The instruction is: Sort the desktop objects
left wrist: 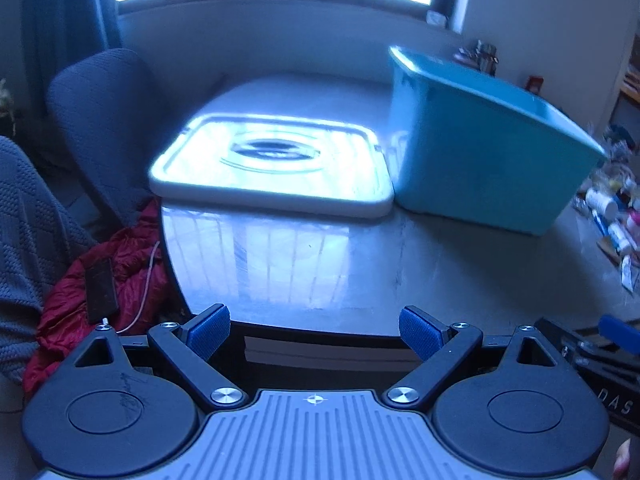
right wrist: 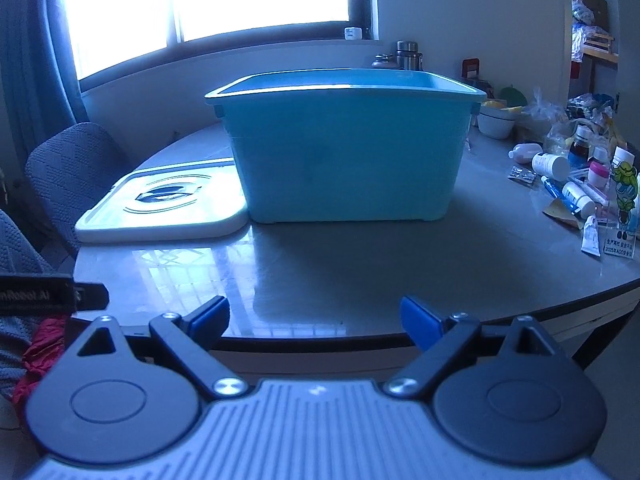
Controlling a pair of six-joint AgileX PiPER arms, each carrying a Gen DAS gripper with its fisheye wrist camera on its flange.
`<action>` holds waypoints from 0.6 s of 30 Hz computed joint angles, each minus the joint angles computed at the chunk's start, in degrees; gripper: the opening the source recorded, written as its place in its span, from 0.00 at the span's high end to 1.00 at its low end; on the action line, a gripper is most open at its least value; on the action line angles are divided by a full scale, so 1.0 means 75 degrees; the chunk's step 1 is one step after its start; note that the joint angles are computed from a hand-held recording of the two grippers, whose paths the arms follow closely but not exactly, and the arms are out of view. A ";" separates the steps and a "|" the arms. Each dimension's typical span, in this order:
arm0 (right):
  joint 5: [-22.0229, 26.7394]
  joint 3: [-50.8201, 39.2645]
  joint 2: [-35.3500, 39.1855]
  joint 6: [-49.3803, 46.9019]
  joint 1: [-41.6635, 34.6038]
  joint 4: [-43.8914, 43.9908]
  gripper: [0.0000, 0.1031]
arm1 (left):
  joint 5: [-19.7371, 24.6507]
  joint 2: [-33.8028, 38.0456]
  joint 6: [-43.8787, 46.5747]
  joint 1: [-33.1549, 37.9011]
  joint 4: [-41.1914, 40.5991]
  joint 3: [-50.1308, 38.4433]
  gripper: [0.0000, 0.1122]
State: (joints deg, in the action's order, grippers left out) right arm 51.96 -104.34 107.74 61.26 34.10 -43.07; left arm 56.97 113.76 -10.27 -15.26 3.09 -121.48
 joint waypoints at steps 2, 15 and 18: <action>0.0105 -0.0203 0.0123 -0.0021 -0.0038 0.0169 0.10 | 0.0231 0.0226 0.0206 0.0059 -0.0132 -0.0377 0.17; 0.0661 -0.0819 0.0623 0.0358 -0.0120 0.0145 0.10 | 0.1394 0.1624 0.0982 0.0062 -0.0733 -0.2681 0.17; 0.0741 -0.0922 0.0696 0.0345 -0.0108 0.0096 0.10 | 0.1576 0.1865 0.1026 0.0054 -0.0783 -0.3059 0.17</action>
